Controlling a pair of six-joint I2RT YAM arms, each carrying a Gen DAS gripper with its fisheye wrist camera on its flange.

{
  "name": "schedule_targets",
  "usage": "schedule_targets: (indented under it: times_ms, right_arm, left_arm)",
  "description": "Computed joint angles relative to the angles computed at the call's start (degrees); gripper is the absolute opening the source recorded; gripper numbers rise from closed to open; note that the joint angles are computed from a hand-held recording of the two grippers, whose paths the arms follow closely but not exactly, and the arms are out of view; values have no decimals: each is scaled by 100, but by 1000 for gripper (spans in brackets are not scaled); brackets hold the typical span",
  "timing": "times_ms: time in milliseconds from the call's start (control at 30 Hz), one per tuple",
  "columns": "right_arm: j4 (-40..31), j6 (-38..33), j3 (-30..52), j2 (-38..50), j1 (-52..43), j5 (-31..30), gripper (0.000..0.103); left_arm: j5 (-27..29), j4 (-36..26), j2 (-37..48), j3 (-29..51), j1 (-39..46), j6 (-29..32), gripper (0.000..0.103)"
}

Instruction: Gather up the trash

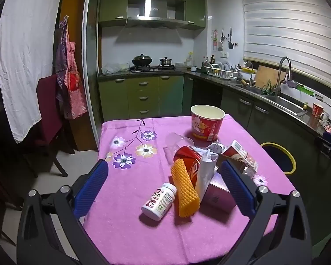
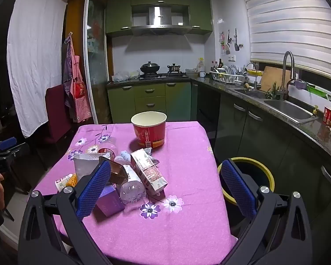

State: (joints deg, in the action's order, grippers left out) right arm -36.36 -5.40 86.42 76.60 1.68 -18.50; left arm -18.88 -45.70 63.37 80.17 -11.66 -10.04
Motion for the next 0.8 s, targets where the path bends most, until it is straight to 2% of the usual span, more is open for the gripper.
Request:
schedule_targets:
  times_ms: [300,400,800]
  right_arm:
    - [23,18,-25,27,30,73,99]
    - [188,39,-231,-19,130,170,99]
    - [119,58,-81,207,123,130,99]
  left_arm:
    - [-32,-219,136,224,-147,-91,97]
    - [81,-67,259,130,-51,-34,97]
    - [129,-5,392,145,-54,-9,97]
